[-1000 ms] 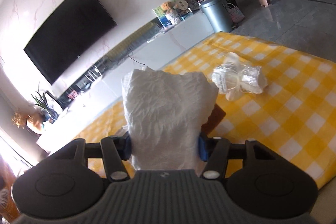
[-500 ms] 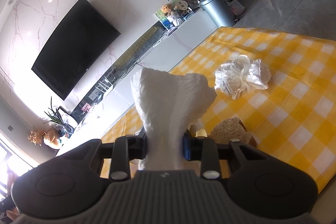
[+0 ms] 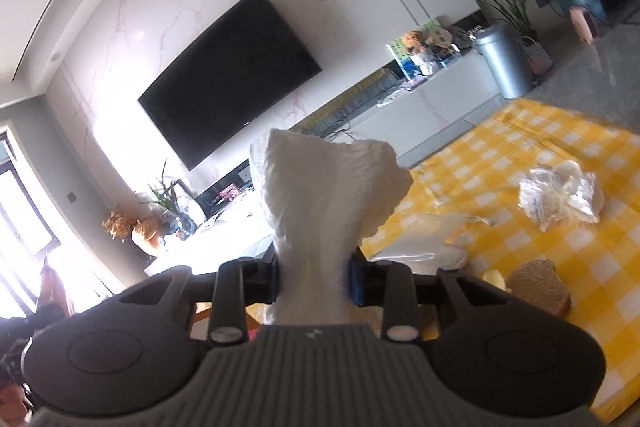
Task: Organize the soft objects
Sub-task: 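Carry the white tissue into the white box and release it with the right gripper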
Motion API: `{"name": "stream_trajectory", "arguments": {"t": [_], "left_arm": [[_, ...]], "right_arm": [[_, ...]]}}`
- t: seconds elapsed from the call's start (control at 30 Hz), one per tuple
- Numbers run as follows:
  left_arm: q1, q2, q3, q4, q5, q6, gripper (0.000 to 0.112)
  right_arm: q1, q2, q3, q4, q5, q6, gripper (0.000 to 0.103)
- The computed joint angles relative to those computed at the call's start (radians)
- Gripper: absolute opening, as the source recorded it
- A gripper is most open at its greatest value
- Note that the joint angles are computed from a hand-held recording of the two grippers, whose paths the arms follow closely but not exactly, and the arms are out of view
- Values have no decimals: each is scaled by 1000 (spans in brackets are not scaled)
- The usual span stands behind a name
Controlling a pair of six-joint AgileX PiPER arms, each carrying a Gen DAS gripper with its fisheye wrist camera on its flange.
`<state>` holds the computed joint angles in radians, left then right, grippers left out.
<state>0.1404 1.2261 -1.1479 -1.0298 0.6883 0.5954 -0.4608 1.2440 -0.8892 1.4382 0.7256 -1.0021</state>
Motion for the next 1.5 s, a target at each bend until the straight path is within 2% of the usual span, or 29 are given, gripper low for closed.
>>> {"name": "stream_trajectory", "arguments": {"t": [0.13, 0.17, 0.23, 0.27, 0.37, 0.43, 0.5, 0.6, 0.73, 0.83, 0.97, 1.2, 1.37, 1.5], "left_arm": [[96, -39, -28, 35, 33, -45, 69], [102, -50, -35, 80, 14, -85, 69], [114, -74, -22, 119, -39, -125, 69], [132, -77, -25, 127, -38, -134, 69], [219, -54, -46, 53, 30, -93, 69], [283, -33, -53, -11, 87, -50, 69], [324, -20, -59, -41, 122, -34, 69], [414, 4, -65, -92, 183, 24, 69], [491, 27, -55, -120, 181, 39, 69], [485, 44, -59, -49, 111, 9, 69], [446, 50, -61, 81, 23, -78, 68], [492, 92, -95, 55, 104, -65, 69], [470, 90, -92, 67, 126, -65, 69], [451, 100, -93, 60, 151, -50, 69]], "right_arm": [[129, -70, -33, -76, -23, 64, 32], [167, -76, -62, -144, -26, 152, 32], [237, -43, -139, -276, 19, 352, 32], [269, -27, -170, -315, 36, 424, 32], [427, 2, -222, -399, -27, 517, 32], [569, 34, -275, -584, -98, 674, 32], [671, 89, -331, -711, -119, 777, 32], [783, 188, -396, -821, -130, 861, 32], [858, 359, -522, -895, -52, 967, 32], [890, 483, -637, -914, 15, 1045, 32], [901, 629, -787, -847, 112, 1092, 33], [950, 762, -904, -738, 236, 1110, 33], [991, 823, -967, -849, 263, 1204, 32], [977, 932, -1111, -842, 420, 1249, 29]]}}
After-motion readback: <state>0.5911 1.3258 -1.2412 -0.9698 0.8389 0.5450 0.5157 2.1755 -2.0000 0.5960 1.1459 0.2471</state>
